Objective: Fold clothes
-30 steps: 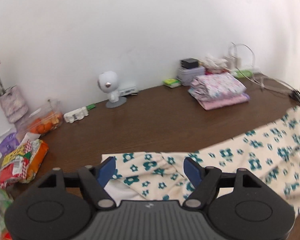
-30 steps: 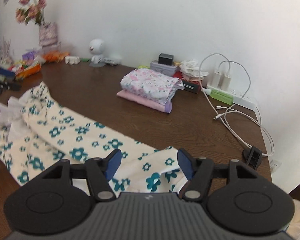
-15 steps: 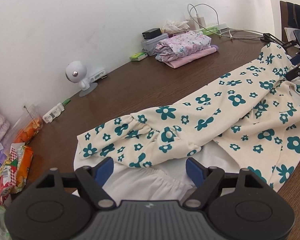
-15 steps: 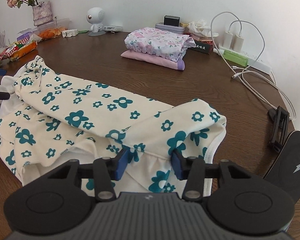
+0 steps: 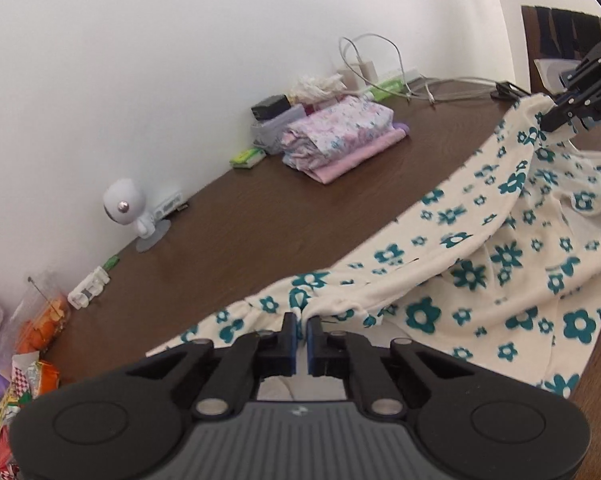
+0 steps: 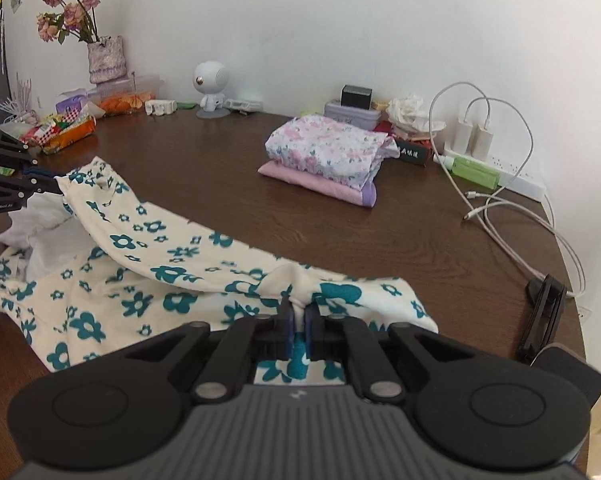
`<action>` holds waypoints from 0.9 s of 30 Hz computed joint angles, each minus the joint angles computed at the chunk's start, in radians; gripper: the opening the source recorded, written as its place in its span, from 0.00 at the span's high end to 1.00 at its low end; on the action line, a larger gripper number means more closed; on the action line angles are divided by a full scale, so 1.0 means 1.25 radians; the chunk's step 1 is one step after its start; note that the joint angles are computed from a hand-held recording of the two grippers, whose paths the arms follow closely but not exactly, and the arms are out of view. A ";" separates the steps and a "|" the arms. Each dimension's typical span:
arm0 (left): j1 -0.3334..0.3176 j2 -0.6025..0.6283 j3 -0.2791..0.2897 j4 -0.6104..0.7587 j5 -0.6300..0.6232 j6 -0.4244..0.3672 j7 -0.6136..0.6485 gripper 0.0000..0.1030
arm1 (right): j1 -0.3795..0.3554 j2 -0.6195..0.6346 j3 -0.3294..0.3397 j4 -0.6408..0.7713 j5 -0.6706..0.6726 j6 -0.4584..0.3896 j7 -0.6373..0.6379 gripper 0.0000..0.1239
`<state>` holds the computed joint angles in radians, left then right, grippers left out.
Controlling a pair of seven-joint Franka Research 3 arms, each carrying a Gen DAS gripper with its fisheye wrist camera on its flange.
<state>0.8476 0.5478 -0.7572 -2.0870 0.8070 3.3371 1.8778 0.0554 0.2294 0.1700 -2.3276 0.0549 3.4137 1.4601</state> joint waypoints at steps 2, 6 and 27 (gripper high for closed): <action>-0.071 0.010 0.046 0.062 -0.038 -0.006 -0.017 0.97 | -0.022 0.028 0.008 0.068 0.000 -0.030 0.017 0.97; -0.304 0.065 0.219 0.238 -0.159 -0.045 -0.047 0.95 | 0.020 0.135 -0.051 0.264 0.067 -0.137 0.022 0.96; -0.180 0.117 0.015 0.201 -0.432 -0.270 0.141 0.41 | 0.215 0.134 -0.197 0.176 0.164 -0.089 -0.082 0.55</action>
<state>0.6221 0.6946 -0.7388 -1.8354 0.2665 2.9997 2.0539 0.3240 0.3967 -0.0759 -2.1080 0.2595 3.3022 1.3578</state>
